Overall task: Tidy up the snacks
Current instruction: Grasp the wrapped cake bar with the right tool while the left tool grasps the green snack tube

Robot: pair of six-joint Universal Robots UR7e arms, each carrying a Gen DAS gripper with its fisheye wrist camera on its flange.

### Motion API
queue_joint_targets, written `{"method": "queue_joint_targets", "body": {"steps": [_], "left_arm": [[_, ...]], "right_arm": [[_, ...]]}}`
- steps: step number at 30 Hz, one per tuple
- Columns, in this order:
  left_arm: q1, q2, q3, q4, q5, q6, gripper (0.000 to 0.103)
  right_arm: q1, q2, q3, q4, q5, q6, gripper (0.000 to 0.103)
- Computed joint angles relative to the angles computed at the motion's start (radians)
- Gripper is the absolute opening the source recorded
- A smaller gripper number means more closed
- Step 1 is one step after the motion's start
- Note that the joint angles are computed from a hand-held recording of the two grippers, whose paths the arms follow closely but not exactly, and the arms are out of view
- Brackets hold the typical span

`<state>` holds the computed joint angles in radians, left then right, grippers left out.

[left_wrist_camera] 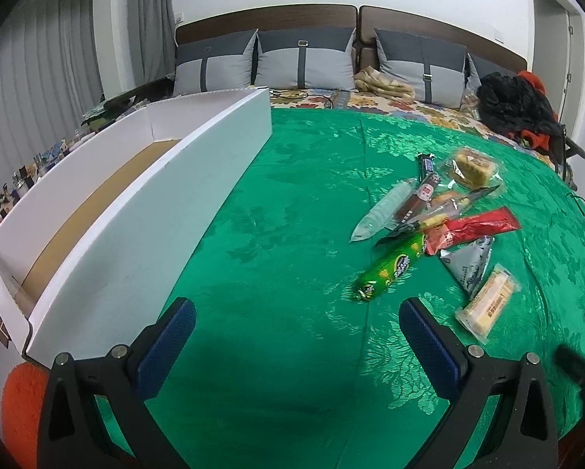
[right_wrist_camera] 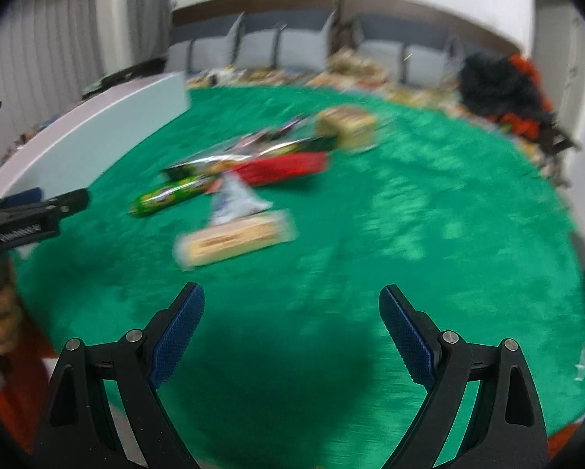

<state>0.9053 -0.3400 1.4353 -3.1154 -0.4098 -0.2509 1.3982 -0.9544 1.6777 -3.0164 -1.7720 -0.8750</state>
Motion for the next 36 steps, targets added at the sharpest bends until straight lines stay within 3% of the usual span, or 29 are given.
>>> {"method": "queue_joint_targets", "body": {"steps": [4,6,10,19,29,33,36], "left_arm": [[0.003,-0.008,0.012,-0.011,0.004,-0.008,0.103],[0.004,-0.012,0.018,-0.008,0.010,-0.015,0.103],[0.006,-0.016,0.023,0.009,0.020,-0.032,0.103],[0.012,-0.004,0.004,0.050,0.008,-0.037,0.103],[0.032,0.003,-0.022,0.204,-0.060,-0.082,0.103],[0.042,0.006,-0.036,0.272,-0.081,-0.115,0.103],[0.047,0.010,-0.046,0.299,-0.093,-0.119,0.103]], "right_arm": [[0.045,0.077,-0.105,0.185,-0.039,0.077,0.093],[0.065,0.127,-0.157,0.222,-0.065,0.093,0.093],[0.103,0.235,-0.263,0.243,-0.191,0.060,0.093],[0.051,0.276,-0.450,0.311,-0.284,0.021,0.093],[-0.049,0.131,-0.318,0.240,-0.122,0.020,0.093],[-0.063,0.133,-0.309,0.182,-0.138,0.000,0.093],[-0.071,0.145,-0.343,0.201,-0.134,0.025,0.093]]}}
